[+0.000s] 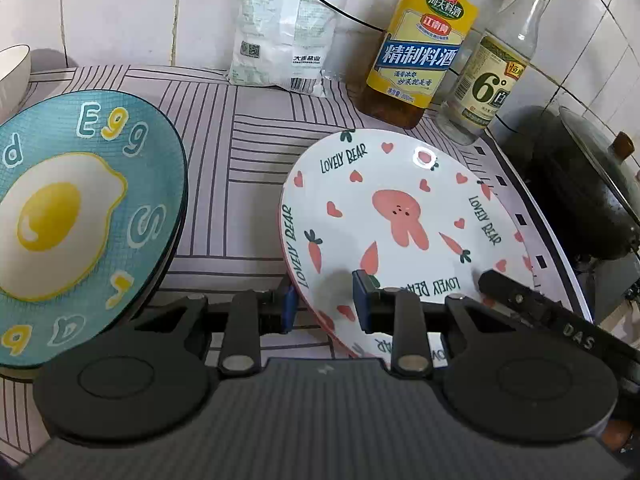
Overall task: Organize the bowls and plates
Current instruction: 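Close both grippers on the bunny plate rim and lift it, then carry the bunny plate over the egg plate and lower it onto it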
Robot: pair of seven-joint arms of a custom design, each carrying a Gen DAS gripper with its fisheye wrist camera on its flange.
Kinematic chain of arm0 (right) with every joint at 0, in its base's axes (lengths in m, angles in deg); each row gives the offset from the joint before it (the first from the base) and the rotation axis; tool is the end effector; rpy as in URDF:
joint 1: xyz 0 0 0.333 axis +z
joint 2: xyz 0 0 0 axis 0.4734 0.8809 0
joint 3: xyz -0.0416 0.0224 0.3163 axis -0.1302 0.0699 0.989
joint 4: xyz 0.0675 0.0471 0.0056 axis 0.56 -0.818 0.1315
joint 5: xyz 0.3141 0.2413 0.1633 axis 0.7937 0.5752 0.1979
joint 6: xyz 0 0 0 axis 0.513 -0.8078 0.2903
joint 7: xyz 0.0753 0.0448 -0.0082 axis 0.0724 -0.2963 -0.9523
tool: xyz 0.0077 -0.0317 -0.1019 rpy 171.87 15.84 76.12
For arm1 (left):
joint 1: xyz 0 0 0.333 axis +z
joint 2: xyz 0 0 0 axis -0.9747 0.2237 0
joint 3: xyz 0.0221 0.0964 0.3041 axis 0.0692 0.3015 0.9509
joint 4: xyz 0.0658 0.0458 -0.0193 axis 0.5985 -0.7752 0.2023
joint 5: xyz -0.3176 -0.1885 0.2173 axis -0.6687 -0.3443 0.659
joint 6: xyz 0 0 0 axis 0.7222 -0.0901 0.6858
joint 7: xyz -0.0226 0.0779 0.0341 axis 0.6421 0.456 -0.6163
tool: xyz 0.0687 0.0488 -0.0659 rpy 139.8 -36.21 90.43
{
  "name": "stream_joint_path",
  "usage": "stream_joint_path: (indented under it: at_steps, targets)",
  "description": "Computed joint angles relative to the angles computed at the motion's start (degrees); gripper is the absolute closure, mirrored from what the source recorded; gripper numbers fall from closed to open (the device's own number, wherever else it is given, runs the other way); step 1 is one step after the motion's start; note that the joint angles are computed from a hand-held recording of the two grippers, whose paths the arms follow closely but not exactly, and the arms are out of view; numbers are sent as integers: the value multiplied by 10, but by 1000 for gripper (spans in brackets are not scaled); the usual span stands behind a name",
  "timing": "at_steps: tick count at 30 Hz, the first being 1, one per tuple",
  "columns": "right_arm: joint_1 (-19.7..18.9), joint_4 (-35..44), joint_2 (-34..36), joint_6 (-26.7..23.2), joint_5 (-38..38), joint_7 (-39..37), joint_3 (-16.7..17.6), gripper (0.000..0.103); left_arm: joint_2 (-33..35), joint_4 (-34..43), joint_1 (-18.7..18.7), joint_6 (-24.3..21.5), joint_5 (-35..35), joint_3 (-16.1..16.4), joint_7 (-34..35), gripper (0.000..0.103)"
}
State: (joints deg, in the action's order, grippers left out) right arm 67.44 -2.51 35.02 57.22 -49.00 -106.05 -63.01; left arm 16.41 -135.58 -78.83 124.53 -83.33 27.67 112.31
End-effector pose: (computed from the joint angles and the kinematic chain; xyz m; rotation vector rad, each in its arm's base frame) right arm 0.6038 0.4619 0.4434 -0.8512 2.1616 -0.7096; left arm 0.7776 -0.1721 0.4451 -1.3452 2.5924 -1.1302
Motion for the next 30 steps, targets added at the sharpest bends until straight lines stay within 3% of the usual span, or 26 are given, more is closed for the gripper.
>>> stream_joint_path:
  at_steps: [6,12,16,27,30]
  targets:
    - [15,56,36,-54,9,-50,-5,79,-3,2,1,-13,12,2,20,75]
    - [29,57,35,-52,0,-50,-10,79,-36,-32,21,-13,-9,-3,82,75]
    - [40,74,36,-63,-11,-53,-11,79,-50,-28,35,-40,-24,2,95,75]
    - [68,223,107,-94,31,-123,-22,79,-83,-32,61,-65,-39,24,86,75]
    - [78,264,130,-94,48,-135,-32,79,-78,-12,71,-95,-35,30,78,75]
